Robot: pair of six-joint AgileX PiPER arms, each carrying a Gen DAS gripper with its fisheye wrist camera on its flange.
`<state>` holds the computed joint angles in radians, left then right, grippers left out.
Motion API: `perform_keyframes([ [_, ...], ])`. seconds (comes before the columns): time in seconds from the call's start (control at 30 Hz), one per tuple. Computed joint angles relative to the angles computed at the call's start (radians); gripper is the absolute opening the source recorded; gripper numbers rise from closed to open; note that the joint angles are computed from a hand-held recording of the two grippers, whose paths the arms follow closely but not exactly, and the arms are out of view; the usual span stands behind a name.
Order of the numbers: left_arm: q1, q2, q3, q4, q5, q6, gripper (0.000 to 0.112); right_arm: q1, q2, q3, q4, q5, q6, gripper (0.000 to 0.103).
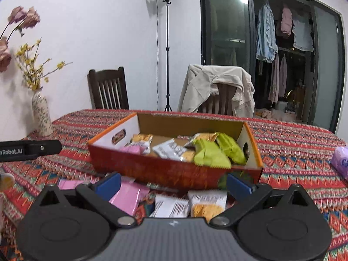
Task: Organize snacks
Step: 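Withdraw both tools from the box back over the snack pile, then lower the right tool onto a white packet and grasp it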
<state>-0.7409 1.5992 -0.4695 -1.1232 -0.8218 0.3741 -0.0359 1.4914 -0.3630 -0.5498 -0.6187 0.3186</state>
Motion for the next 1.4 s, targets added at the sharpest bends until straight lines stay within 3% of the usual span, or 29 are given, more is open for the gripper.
perform_keyframes([
  [0.37, -0.014, 0.039, 0.129, 0.088, -0.048, -0.183, 0.103, 0.068, 0.009, 0.116, 0.164, -0.015, -0.119, 0.103],
  [0.7, 0.004, 0.092, 0.188, 0.191, -0.085, -0.337, 0.103, 0.143, 0.05, 0.115, 0.262, 0.03, -0.13, 0.103],
  [1.2, -0.064, 0.11, 0.164, 0.069, -0.107, -0.256, 0.103, 0.211, 0.058, 0.16, 0.48, 0.072, -0.243, 0.102],
  [1.4, -0.095, 0.084, 0.176, 0.019, -0.094, -0.236, 0.103, 0.207, 0.067, 0.206, 0.482, 0.004, -0.272, 0.1],
])
